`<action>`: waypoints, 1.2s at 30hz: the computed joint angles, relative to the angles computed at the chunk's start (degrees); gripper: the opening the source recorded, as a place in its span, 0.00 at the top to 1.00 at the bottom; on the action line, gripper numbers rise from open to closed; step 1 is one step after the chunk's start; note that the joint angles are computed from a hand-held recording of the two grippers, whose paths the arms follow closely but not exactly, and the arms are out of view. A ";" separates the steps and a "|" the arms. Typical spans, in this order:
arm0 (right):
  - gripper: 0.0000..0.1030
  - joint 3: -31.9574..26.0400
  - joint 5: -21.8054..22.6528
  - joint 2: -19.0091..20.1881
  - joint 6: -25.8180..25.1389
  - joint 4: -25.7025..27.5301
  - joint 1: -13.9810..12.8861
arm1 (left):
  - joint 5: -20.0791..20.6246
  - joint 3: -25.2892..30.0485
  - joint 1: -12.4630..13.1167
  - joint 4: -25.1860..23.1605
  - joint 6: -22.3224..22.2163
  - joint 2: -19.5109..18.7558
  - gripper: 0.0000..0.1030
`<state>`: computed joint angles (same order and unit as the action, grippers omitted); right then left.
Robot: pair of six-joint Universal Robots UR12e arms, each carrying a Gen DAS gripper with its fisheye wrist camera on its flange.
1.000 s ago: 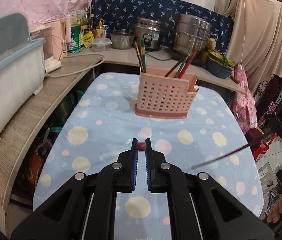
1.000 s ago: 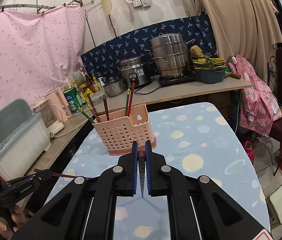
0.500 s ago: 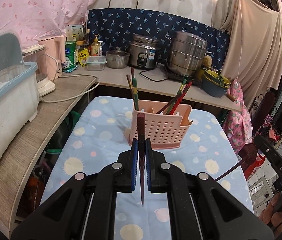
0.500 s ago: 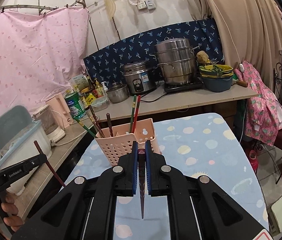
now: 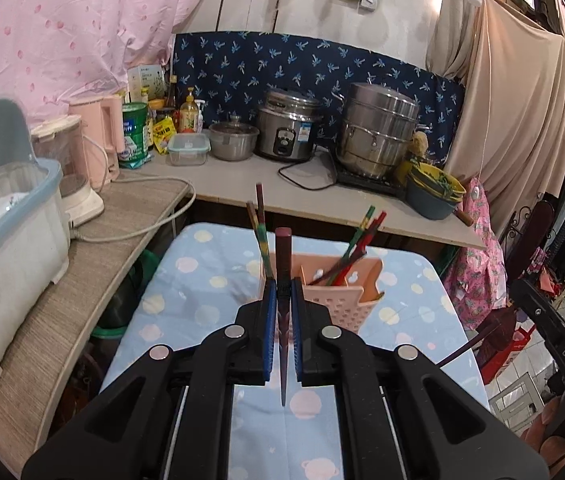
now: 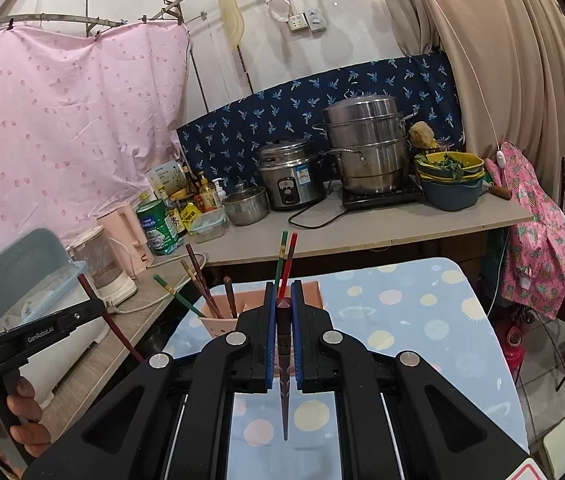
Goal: Organize utensils
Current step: 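Raise both held chopsticks over the pink holder and lower them inside, then open both tools to drop the dark red chopsticks into the pink holder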
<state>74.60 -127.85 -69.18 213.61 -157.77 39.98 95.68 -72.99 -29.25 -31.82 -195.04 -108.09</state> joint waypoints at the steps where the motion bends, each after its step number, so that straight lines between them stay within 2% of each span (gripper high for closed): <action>1: 0.93 -0.57 -0.08 0.16 -0.59 -0.33 -0.23 | 0.21 0.94 0.02 0.00 0.18 -0.42 0.93; 7: 0.93 -4.68 0.93 1.61 -3.95 -2.21 -1.73 | 1.70 6.86 0.10 0.70 0.52 -3.17 0.93; 13: 0.93 -11.64 1.04 4.87 -8.29 -3.54 -3.12 | 3.44 14.07 0.01 1.08 1.04 -7.04 0.93; 20: 0.93 -17.35 3.14 8.45 -9.04 -3.12 -5.02 | 3.72 20.57 0.43 -1.07 0.81 -11.31 0.93; 26: 0.93 -18.84 5.30 10.17 -7.71 -1.22 -6.00 | 3.29 21.03 0.85 -2.44 0.70 -12.38 0.93; 36: 0.93 -17.51 7.78 11.01 -4.23 2.74 -6.94 | 1.61 20.78 1.17 -4.84 -0.08 -13.37 0.93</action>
<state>57.09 -120.07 -58.17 209.37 -155.03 33.05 97.29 -52.21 -28.08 -36.66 -195.12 -121.46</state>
